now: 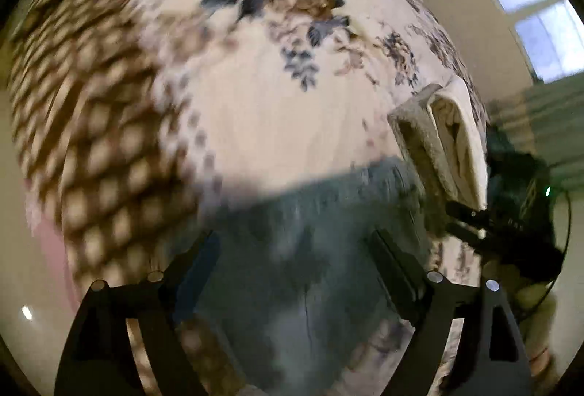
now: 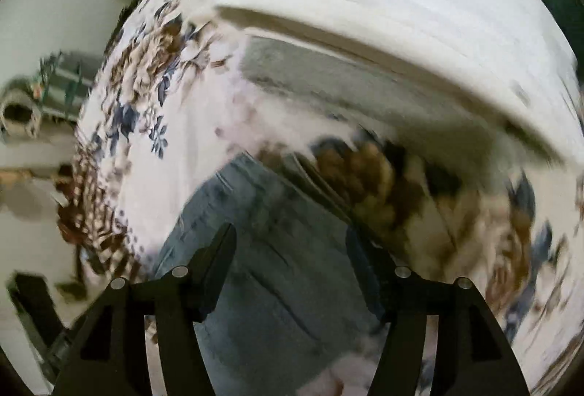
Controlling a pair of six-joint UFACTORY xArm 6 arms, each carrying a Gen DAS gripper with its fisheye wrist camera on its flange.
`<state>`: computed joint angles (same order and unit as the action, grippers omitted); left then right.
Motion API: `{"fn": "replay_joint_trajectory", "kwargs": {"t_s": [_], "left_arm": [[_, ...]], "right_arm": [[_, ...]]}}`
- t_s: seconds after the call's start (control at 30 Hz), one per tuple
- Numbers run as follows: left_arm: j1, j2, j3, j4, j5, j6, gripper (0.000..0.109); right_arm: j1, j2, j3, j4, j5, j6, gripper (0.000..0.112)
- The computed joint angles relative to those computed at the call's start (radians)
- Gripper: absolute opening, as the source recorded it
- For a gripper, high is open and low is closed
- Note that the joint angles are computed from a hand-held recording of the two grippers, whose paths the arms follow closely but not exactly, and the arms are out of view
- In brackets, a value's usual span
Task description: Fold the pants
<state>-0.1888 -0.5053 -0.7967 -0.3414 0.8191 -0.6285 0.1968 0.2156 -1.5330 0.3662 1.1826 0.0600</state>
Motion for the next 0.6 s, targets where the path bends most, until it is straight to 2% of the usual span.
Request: {"fn": "replay_joint_trajectory", "kwargs": {"t_s": [0.1,0.2,0.23,0.27,0.37,0.4,0.5,0.57,0.6], "left_arm": [[-0.078,-0.131,0.113,0.023,0.036,-0.243,0.084],[-0.172,-0.214,0.223,0.014,0.047,-0.435,0.084],[-0.210,-0.226,0.262,-0.006,0.032,-0.493,0.084],[-0.246,-0.230,0.295,-0.016,0.006,-0.545,0.083],[-0.314,-0.184,0.328,-0.029,-0.080,-0.604,0.082],[-0.332,-0.148,0.309,0.030,-0.095,-0.624,0.076],[-0.356,-0.083,0.248,0.180,-0.100,-0.614,0.019],[-0.359,-0.073,0.237,0.217,-0.106,-0.566,0.016],[-0.356,-0.080,0.240,0.221,-0.107,-0.535,0.015]], "right_arm": [[-0.050,-0.093,0.142,0.038,0.010,-0.024,0.065],[-0.072,-0.131,0.261,0.043,-0.006,-0.023,0.065],[-0.078,-0.133,0.289,0.054,-0.015,-0.026,0.066],[-0.086,-0.133,0.319,0.072,-0.028,-0.033,0.071],[-0.107,-0.114,0.385,0.189,-0.066,-0.085,0.076],[-0.114,-0.110,0.405,0.234,-0.083,-0.105,0.076],[-0.117,-0.096,0.447,0.377,-0.143,-0.154,0.075],[-0.110,-0.112,0.485,0.459,-0.206,-0.172,0.042],[-0.106,-0.114,0.489,0.461,-0.213,-0.169,0.040]]}}
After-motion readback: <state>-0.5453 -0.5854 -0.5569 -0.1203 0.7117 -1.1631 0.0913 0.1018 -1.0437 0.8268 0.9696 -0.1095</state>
